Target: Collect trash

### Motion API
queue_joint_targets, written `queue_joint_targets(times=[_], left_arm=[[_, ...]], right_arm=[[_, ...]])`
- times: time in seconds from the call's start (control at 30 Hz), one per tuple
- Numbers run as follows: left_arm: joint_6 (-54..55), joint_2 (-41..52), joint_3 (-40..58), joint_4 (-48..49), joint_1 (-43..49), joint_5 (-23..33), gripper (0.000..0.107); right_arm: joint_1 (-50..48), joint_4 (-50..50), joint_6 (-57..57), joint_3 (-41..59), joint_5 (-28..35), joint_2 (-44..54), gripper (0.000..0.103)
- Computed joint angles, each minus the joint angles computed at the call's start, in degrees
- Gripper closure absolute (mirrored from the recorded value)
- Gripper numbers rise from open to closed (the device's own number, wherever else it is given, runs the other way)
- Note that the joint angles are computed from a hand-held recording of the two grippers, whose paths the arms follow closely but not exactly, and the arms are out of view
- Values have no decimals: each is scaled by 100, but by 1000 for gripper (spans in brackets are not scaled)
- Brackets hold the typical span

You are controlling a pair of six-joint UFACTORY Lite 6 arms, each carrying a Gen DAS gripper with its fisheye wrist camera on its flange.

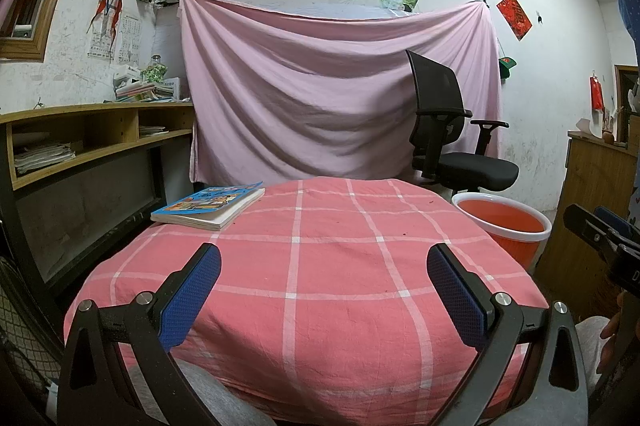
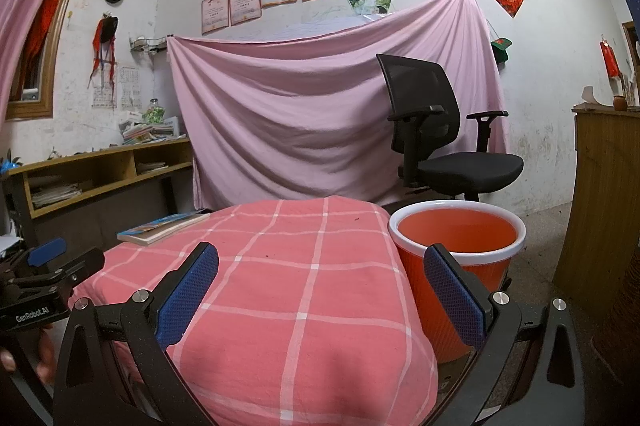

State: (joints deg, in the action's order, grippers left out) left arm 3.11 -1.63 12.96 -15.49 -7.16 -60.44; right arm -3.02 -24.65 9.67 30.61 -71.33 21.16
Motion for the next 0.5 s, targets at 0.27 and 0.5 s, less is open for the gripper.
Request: queue_joint_targets(times=[0.27,0.5], left_arm=[[-3,-7,-5,39,28,3,6],[-7,6,2,11,6,-2,6]], right_arm=[[27,33,-33,2,-27,49,0],[29,42,-34,1,-40,79,0]])
